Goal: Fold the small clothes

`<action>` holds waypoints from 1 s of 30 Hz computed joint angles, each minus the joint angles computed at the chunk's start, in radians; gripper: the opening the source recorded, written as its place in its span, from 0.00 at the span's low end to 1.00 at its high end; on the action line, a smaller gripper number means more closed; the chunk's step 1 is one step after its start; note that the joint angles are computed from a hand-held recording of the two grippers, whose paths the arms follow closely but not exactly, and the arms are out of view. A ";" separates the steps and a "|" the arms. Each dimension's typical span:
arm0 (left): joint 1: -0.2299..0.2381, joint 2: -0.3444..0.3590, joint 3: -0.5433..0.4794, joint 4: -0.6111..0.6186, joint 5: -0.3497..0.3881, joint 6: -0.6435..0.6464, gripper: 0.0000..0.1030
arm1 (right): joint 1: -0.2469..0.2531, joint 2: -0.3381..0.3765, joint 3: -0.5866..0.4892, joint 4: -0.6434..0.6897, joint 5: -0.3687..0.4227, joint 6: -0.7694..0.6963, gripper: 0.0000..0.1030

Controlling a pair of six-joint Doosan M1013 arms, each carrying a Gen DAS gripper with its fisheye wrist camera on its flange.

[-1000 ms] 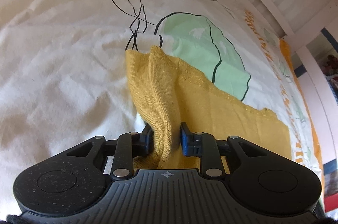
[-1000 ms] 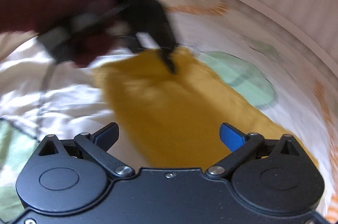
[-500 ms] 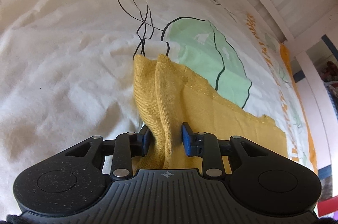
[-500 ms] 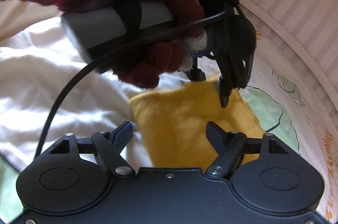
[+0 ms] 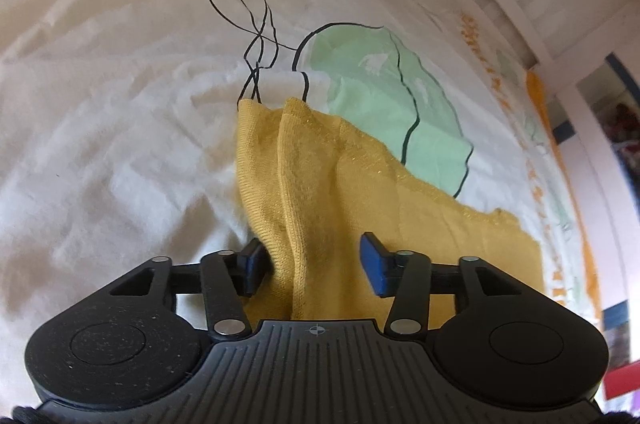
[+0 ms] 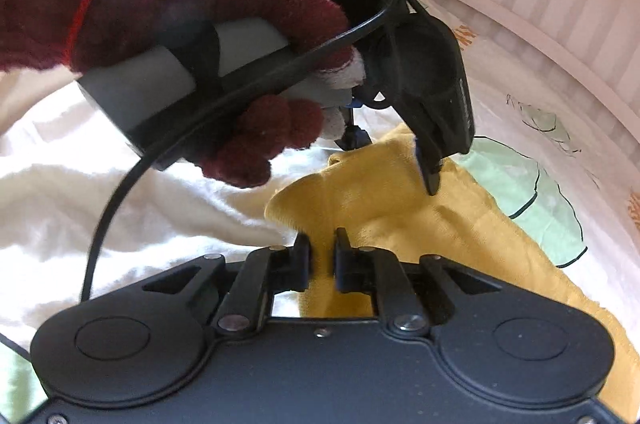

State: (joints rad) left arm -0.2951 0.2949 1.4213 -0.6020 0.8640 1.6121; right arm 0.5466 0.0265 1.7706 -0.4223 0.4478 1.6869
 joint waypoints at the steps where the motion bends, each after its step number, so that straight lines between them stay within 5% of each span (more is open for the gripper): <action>1: 0.003 0.000 0.006 -0.020 -0.008 0.004 0.48 | -0.002 0.000 0.000 0.014 0.000 -0.012 0.16; 4: 0.015 -0.007 0.037 -0.101 -0.046 0.027 0.42 | -0.003 -0.002 0.003 0.038 0.000 -0.026 0.17; 6: 0.013 -0.017 0.055 -0.101 -0.088 0.008 0.14 | -0.009 -0.004 0.004 0.057 -0.006 -0.034 0.14; 17: -0.050 -0.061 0.053 -0.014 -0.211 0.004 0.13 | -0.062 -0.060 0.032 0.104 -0.072 0.115 0.10; 30: -0.251 -0.045 -0.047 0.028 -0.279 0.047 0.13 | -0.185 -0.238 0.115 -0.108 0.036 0.564 0.10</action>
